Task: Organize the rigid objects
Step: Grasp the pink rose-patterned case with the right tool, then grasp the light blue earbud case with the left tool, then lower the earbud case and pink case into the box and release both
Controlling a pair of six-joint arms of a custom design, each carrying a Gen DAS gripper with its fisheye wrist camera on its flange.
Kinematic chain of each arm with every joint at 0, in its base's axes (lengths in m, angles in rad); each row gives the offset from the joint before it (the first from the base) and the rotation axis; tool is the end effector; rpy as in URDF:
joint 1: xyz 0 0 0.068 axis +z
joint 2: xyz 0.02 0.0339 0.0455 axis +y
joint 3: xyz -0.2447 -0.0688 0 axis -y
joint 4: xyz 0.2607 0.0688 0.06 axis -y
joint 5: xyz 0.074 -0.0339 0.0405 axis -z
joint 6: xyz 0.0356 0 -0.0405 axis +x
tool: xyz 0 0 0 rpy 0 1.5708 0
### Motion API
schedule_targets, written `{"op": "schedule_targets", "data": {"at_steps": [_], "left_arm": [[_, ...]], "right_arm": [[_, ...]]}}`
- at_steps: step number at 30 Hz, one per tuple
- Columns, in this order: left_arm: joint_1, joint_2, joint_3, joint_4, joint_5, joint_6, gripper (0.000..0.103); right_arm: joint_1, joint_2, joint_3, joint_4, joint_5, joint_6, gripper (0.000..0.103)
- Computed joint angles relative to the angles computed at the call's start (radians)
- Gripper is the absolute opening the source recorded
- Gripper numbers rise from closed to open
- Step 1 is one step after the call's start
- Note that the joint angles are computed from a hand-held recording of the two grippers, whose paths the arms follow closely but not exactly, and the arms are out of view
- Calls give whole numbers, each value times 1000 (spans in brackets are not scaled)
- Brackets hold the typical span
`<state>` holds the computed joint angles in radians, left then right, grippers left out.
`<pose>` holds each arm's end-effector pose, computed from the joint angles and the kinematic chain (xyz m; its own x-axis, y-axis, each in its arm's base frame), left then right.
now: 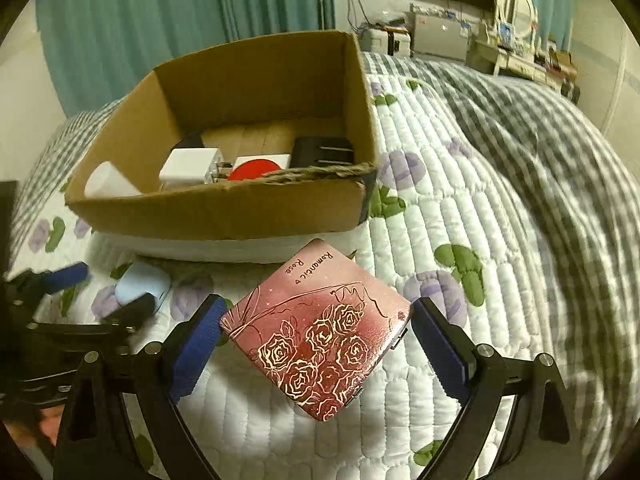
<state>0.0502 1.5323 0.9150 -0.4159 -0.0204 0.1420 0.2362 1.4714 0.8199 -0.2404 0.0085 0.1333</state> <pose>0.3136 0.0165 0.1619 -0.8578 0.0986 -0.5044 0.0614 0.9941 0.0898 0.2997 0.0718 0.1613 -0.7804 -0.0511 -0.6232 -0.1262 0.9890 0.0769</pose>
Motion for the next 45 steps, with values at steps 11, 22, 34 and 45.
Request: {"op": "schedule_targets", "data": {"at_steps": [11, 22, 34, 45], "left_arm": [[1, -66, -23, -69, 48, 35, 51], [62, -413, -22, -306, 127, 14, 51], [116, -473, 191, -429, 168, 50, 51], [61, -246, 397, -330, 114, 43, 51]], "right_arm": [[27, 68, 37, 7, 12, 41, 93], [75, -238, -5, -164, 35, 43, 93], [137, -387, 228, -385, 119, -108, 93], [127, -93, 614, -418, 66, -242, 94]]}}
